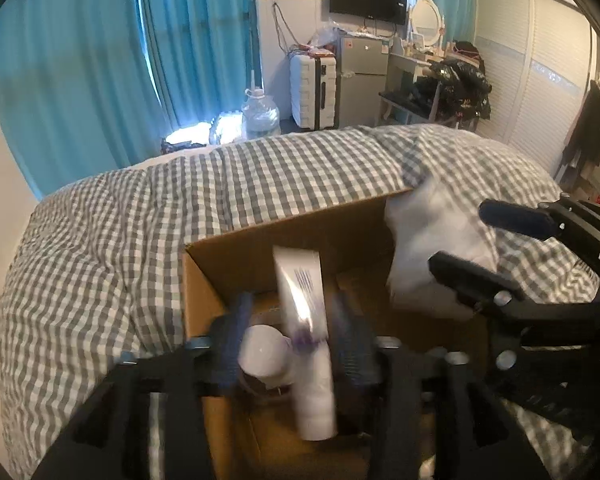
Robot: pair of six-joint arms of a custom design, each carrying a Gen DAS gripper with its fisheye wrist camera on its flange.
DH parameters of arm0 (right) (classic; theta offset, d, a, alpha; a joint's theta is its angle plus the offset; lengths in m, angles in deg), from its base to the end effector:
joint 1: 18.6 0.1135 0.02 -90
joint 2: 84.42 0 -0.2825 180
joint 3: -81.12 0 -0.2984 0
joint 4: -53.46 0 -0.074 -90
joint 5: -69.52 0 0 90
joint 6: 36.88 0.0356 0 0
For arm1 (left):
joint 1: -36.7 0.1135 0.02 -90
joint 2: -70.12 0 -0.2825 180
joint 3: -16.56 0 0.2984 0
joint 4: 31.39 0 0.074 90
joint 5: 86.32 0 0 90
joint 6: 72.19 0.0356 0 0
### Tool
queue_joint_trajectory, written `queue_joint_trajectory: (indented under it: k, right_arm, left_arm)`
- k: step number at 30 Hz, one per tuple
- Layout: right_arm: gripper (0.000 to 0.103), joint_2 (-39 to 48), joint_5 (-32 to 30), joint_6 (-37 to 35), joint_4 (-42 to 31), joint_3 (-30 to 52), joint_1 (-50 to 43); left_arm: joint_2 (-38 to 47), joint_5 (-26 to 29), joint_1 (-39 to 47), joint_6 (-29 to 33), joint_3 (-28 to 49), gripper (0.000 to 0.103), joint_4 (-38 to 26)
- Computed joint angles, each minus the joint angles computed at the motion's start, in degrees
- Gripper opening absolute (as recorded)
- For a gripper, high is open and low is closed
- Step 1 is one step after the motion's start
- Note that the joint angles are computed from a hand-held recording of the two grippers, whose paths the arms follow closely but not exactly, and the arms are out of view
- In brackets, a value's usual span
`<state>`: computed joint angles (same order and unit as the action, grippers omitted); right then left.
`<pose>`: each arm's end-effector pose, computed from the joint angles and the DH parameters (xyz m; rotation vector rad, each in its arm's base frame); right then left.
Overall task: Organize objects
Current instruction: 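Open both tools to drop the cream tube and sock into the box, then move both tools back toward the white bear toy and tissue pack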
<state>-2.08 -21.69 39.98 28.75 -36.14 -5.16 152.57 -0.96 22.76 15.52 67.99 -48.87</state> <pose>0.3323 0.0802 0.2168 -0.5490 2.2789 0.0273 0.3027 -0.0722 0.1578 0.2081 2.4049 -0.0323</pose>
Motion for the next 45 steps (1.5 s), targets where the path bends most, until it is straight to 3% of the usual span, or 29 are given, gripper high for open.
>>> queue_joint_trajectory:
  k: [4,8,10,14,19,25,31,33,36,41,45]
  right_arm:
    - [0.075,-7.1,-0.2,0.9,-2.3,-1.3,-1.1]
    - [0.077,-16.4,-2.1,1.5,-8.0,-1.7,-2.9]
    - [0.082,-20.9,-2.4,1.5,-10.7,-1.8,-3.3]
    - [0.086,-31.0,-2.9,1.0,-18.3,-1.1,-3.8]
    - [0.091,-40.9,-0.2,-0.7,-27.2,1.2,-1.9]
    - [0.096,-49.5,-1.2,0.5,-34.6,1.9,-1.5]
    - [0.097,-57.3,-3.1,2.1,-40.2,-1.9,-1.0]
    - [0.097,-59.7,-5.7,2.2,-41.7,-4.3,-2.6]
    - [0.097,-63.4,-4.0,3.2,-42.4,-9.0,-1.8]
    - [0.097,-68.4,-7.9,2.4,-44.0,-16.2,-6.8]
    - [0.097,-71.5,-5.4,3.1,-43.9,-21.5,-6.6]
  left_arm:
    - [-7.6,-1.7,-0.9,-1.9,-1.0,0.081,-5.1]
    - [-17.5,-4.7,-2.4,-3.2,-2.0,0.084,-12.3]
    - [-23.6,-6.5,-3.7,-4.3,-2.4,0.093,-16.4]
    - [-32.1,-10.2,-6.6,-6.9,-1.7,0.098,-23.2]
    - [-40.3,-17.4,-12.1,-11.3,-0.1,0.099,-33.0]
    - [-48.1,-23.8,-20.3,-17.8,-0.3,0.1,-42.2]
    - [-52.6,-34.4,-33.6,-27.5,-3.4,0.1,-50.1]
    - [-52.3,-39.0,-39.2,-32.8,-4.8,0.1,-53.3]
    - [-51.4,-42.4,-45.4,-40.8,-7.4,0.1,-56.8]
    - [-49.5,-41.4,-49.3,-47.6,-12.3,0.1,-56.2]
    - [-47.6,-38.3,-49.5,-48.6,-16.4,0.1,-51.6]
